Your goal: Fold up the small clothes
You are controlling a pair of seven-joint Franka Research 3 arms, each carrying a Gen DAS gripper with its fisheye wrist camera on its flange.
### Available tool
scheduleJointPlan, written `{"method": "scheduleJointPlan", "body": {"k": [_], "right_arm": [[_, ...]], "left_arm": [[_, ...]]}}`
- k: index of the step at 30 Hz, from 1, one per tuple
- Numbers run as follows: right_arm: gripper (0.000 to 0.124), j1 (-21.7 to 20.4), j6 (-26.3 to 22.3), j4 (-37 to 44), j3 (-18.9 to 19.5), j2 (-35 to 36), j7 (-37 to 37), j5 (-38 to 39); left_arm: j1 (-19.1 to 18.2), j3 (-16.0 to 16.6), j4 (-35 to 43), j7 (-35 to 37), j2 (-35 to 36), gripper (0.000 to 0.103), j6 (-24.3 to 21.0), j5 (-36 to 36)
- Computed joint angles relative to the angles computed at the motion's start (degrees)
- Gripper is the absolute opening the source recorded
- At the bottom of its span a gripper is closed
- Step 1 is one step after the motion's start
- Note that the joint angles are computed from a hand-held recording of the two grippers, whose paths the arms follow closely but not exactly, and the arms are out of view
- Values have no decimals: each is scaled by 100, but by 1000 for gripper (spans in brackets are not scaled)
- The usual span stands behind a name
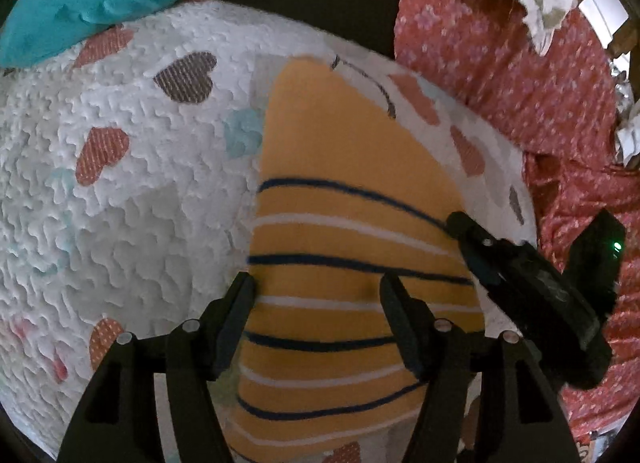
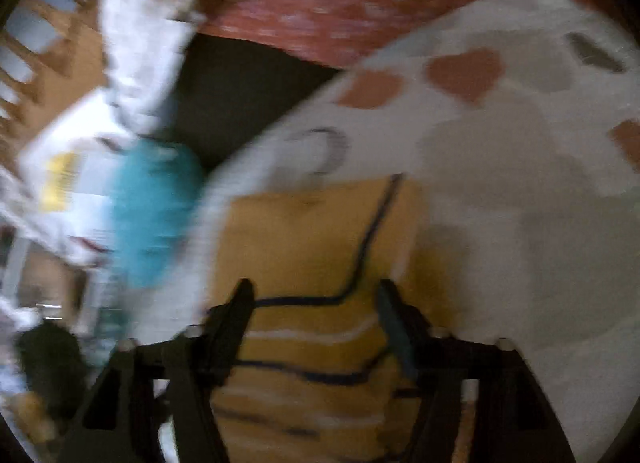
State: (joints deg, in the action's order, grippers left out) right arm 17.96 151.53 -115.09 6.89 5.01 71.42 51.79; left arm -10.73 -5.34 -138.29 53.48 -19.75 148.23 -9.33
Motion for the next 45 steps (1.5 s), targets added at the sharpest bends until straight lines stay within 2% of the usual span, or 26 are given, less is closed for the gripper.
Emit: {"method": "scheduleJointPlan", "body": {"k": [1,2,3,7,11,14,16,19,20,22,23,24,25,26,29,31,34,38,41,42,45], "right_arm": [[56,43,106,-24,-51,32,374,-482],[62,90,224,-69,-112,45,860,-1023],[72,88,206,-70,-135,69,1111,-1245],[72,54,244,-167,-85,-21,1223,-1380],[72,69,630,-483,-103,-415,1281,-1612],[71,116,838,-785,-129,-819,909,-1244],[52,239,665,-945,-230,-1145,215,-520],[50,408,-72,-1015,-441,-1394,-675,419],[50,397,-215,-1028,-437,-1411,-709,431],[50,435,-362,-1081,-434,-1314,-223,-339],[50,352,-477,-1044,-366,-1220,126,-798],[50,69,-726,-964,-133,-1014,548,-1332],[50,-19,-916,-930,-100,-870,721,-1464],[50,77,-937,-969,-268,-831,786,-1194],[52,46,-818,-1040,-290,-1036,768,-777],[54,54,-310,-1291,-191,-1404,863,-1210],[57,100,31,-1648,-215,-1872,945,-1434],[59,169,257,-2380,-305,-2692,1107,-1411],[60,41,300,-2950,-179,-3403,1401,-1849],[62,17,332,-3083,-121,-3561,1502,-1994],[64,-32,325,-3515,42,-4088,1829,-2413]], "left_arm": [[-24,30,35,39,52,64,-96,-50],[-58,77,66,108,120,64,-209,-155],[-102,140,36,210,143,64,-208,-346],[-101,215,-114,393,28,64,-104,-791],[156,1,-371,-104,-379,64,-48,-325],[129,-10,-676,-378,-763,64,74,-155],[-14,59,-783,-386,-868,64,80,-175],[-286,195,-830,-206,-787,64,-2,-346],[-360,232,-842,-138,-736,64,-38,-429],[-563,382,-846,115,-552,65,-159,-774],[-638,459,-869,253,-489,66,-176,-1010],[-688,521,-942,366,-480,67,-108,-1274],[-661,508,-967,418,-508,67,-80,-1370],[-627,484,-969,452,-546,67,-92,-1413],[-397,272,-1021,266,-792,67,-120,-1175],[-212,87,-1084,-51,-1032,67,-156,-822],[-73,-99,-1271,-487,-1514,67,-175,-378],[301,-727,-1521,-1399,-2410,67,-596,729],[519,-1346,-1546,-2016,-3116,67,-1149,1594],[544,-1508,-1550,-2186,-3304,69,-1324,1816],[595,-2035,-1523,-2746,-3856,90,-2013,2411]]}}
